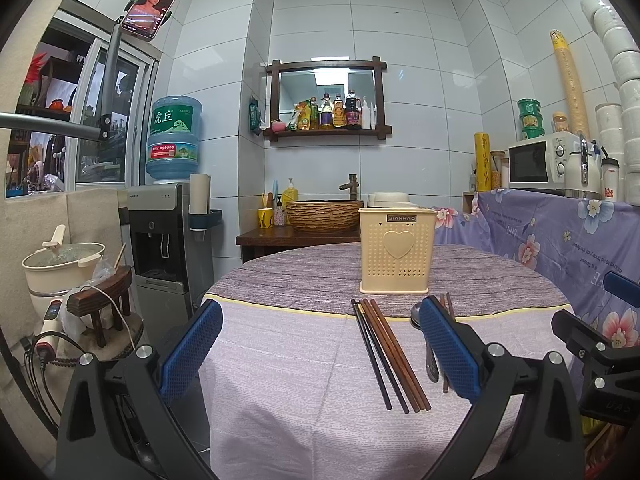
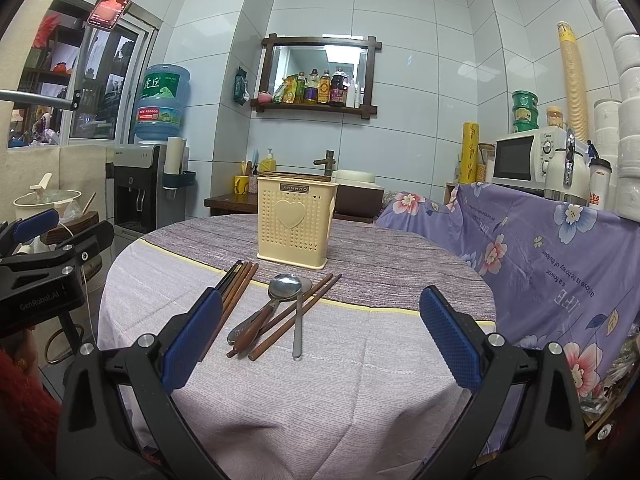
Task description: Organize utensils
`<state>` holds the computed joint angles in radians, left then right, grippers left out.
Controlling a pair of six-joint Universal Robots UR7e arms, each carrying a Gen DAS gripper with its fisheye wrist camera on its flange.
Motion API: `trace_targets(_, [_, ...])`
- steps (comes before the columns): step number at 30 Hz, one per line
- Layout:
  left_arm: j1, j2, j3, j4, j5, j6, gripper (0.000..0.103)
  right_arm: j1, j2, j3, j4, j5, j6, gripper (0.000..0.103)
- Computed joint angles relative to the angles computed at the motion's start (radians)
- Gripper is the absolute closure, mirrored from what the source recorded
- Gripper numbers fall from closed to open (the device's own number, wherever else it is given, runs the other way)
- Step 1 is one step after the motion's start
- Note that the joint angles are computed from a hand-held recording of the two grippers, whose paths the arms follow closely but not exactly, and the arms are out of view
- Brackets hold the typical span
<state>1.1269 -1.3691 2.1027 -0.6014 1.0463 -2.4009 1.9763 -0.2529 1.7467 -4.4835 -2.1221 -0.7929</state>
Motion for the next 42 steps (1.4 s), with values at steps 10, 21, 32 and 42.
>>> trace_targets(10, [-0.001,0.002,0.001,-0.003,-0.002,0.001,0.005,-0.002,0.005,-0.004,-0.002,0.002,-0.003,0.006])
trace_targets(21, [0.015,0.017,-0.011,0.009,0.005,-0.010,0.005,-0.016,0.017,-0.021,0.013,0.002,0.002,0.006])
trace_targets(32, [0.071,0.127,-0.210,0.287,-0.046,-0.094,0.005,-0.049,-0.011,-0.088,0.215,-0.137,0.070,0.006])
trace_targets(42, [0.127,0.438,-0.787,0.975,-0.081,-0.297,0.021,-0.110,-0.096,-0.216,0.737,-0.169,0.297,0.006])
